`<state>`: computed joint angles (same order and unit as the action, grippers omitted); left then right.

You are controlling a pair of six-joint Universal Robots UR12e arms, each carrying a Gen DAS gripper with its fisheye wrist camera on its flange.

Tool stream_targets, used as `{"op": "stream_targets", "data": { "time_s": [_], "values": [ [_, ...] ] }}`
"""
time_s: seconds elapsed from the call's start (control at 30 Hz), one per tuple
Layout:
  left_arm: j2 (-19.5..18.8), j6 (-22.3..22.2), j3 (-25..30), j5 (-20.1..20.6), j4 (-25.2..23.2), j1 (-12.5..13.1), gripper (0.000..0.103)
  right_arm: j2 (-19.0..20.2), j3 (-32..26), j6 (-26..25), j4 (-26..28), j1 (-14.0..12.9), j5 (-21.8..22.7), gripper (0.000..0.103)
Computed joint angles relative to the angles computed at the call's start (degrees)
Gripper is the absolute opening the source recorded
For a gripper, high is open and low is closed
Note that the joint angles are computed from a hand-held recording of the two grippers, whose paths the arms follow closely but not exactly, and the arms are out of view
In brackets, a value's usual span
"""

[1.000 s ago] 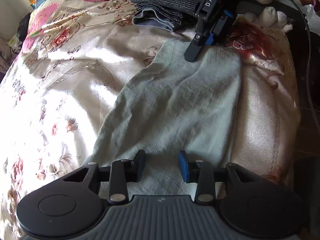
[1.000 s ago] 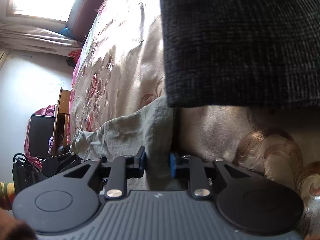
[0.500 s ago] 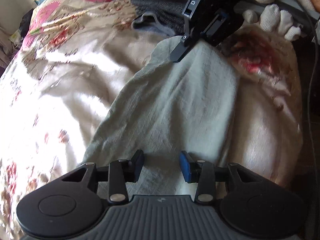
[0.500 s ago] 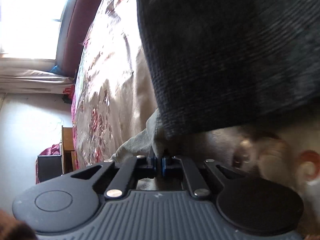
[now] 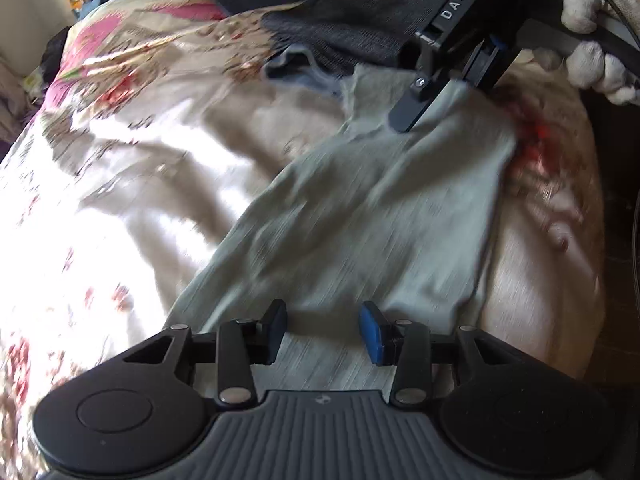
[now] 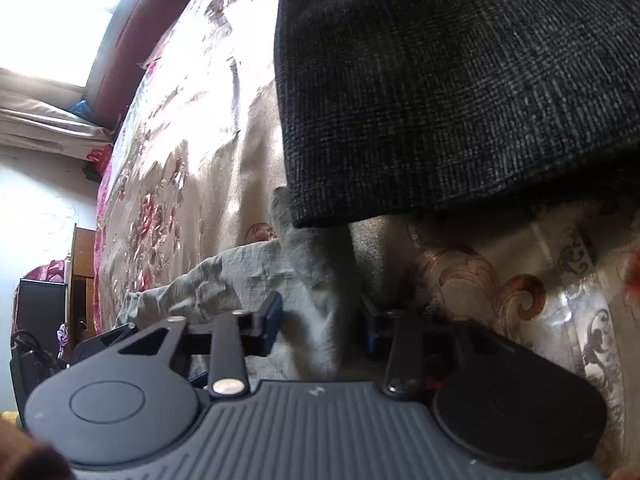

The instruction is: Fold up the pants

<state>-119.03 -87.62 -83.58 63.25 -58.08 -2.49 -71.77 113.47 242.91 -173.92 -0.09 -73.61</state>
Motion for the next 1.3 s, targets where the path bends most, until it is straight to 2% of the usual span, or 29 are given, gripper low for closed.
{"op": "stream_targets", "data": {
  "time_s": [0.03, 0.2, 0.27, 0.33, 0.4, 0.47, 0.5, 0.53, 0.63, 0.67, 0.7, 0.73, 0.77, 0.8, 0.87, 0.93, 0.97, 1.0, 1.1, 1.13, 1.23, 1.3],
  "values": [
    [0.0, -0.4, 0.0, 0.7, 0.6, 0.2, 0.055, -0.4, 0.5, 1.1, -0.2, -0.4, 1.1, 0.007],
    [0.0, -3.4, -0.4, 3.4, 3.5, 1.1, 0.059, -1.5, -0.1, 2.2, 3.3, 0.5, -1.9, 0.006],
    [-0.2, -4.1, -0.4, 4.0, 3.8, 1.5, 0.063, -1.4, -1.7, 2.2, 8.0, 0.7, -2.3, 0.006],
    [-0.4, -3.9, -0.1, 3.8, 3.1, 1.9, 0.064, -1.4, -3.1, 2.8, 9.7, 1.1, -3.9, 0.006],
    [-0.5, -3.7, 0.5, 2.9, 1.5, 2.6, 0.064, -1.4, -5.4, 1.7, 15.8, 1.7, -6.1, 0.009],
    [-0.8, -5.1, 1.0, 1.8, 1.4, 3.6, 0.064, -1.3, -8.7, -1.5, 25.1, 2.8, -10.0, 0.014],
    [-1.1, -5.9, 1.5, 1.0, 1.3, 4.2, 0.064, -1.2, -10.9, -3.3, 30.2, 3.6, -12.2, 0.022],
    [-1.4, -6.3, 2.0, 0.3, 1.3, 4.9, 0.064, -1.2, -13.4, -3.3, 35.4, 4.9, -16.4, 0.025],
    [-2.3, -7.3, 3.5, -2.1, 3.1, 7.3, 0.064, 0.0, -20.2, -1.0, 45.3, 9.4, -30.7, 0.026],
    [-2.8, -7.9, 4.1, -2.9, 4.3, 8.1, 0.064, 0.8, -22.5, -1.5, 46.8, 10.3, -32.7, 0.026],
    [-3.3, -8.5, 4.7, -3.1, 5.4, 8.8, 0.064, 1.8, -24.8, -3.7, 45.9, 10.9, -32.3, 0.026],
    [-3.8, -9.4, 5.3, -2.9, 6.6, 9.3, 0.064, 3.6, -27.3, -7.1, 42.6, 11.1, -29.5, 0.027],
    [-4.5, -10.5, 6.1, -2.4, 7.5, 9.8, 0.064, 5.6, -28.8, -10.6, 37.4, 10.8, -24.4, 0.032],
    [-5.2, -12.0, 6.9, -1.8, 8.3, 10.3, 0.064, 8.6, -31.5, -13.0, 33.0, 10.6, -18.4, 0.036],
    [-6.4, -15.0, 8.1, 0.1, 9.5, 11.0, 0.064, 15.2, -36.5, -15.8, 23.6, 9.8, -6.4, 0.034],
    [-6.9, -17.1, 8.1, 0.6, 11.0, 11.7, 0.065, 23.2, -44.8, -19.8, 21.3, 8.8, 5.6, 0.036],
    [-6.9, -17.9, 7.8, 0.2, 11.6, 12.1, 0.066, 26.8, -49.2, -22.2, 22.2, 8.3, 11.3, 0.037],
    [-6.9, -19.0, 7.4, 0.0, 12.4, 12.4, 0.067, 30.0, -53.4, -25.1, 24.2, 8.2, 15.0, 0.037],
    [-6.6, -22.1, 6.4, 0.1, 13.9, 12.7, 0.068, 37.4, -64.8, -33.3, 34.2, 8.0, 22.3, 0.037],
    [-6.7, -22.8, 6.4, 0.2, 14.0, 12.7, 0.068, 38.2, -66.7, -36.5, 37.7, 8.0, 23.5, 0.037],
    [-6.8, -23.9, 6.9, 0.4, 13.0, 12.8, 0.068, 39.7, -70.3, -41.7, 43.3, 7.6, 28.1, 0.037],
    [-7.1, -24.1, 7.8, 0.6, 11.3, 12.8, 0.069, 37.9, -67.9, -44.7, 45.5, 7.1, 32.5, 0.037]
  ]
}}
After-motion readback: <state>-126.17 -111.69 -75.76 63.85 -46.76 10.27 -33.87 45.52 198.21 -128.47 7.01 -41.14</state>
